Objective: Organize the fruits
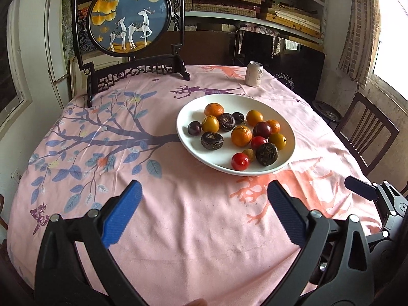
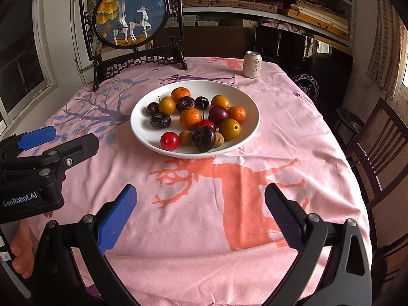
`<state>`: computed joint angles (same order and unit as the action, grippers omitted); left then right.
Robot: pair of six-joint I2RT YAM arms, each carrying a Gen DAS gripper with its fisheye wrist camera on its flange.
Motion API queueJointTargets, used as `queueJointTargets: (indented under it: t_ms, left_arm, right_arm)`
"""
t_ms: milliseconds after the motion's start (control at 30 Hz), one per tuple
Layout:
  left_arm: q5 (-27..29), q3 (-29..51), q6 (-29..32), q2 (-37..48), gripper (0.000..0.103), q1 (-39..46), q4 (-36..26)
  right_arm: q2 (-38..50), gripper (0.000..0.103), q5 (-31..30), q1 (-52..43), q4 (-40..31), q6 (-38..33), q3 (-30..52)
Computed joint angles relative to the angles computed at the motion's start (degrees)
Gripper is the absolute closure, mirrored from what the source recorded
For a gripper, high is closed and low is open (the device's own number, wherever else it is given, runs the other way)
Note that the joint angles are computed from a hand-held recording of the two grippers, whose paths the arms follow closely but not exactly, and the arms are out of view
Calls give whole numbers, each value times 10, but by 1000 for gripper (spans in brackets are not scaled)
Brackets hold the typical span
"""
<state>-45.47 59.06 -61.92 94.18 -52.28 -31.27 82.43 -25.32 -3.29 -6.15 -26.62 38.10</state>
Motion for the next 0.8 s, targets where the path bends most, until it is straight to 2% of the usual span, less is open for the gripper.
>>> queueJointTargets:
  t_ms: [367,800]
  left_arm:
    - [-19,16,-15,5,3,-16,-30]
    - [-20,22,-17,9,3,-13,-34]
  right_arm:
    - [-13,2,-13,-14,-15,-9,-4]
    - [-8,2,-14,-15,-18,-6,1]
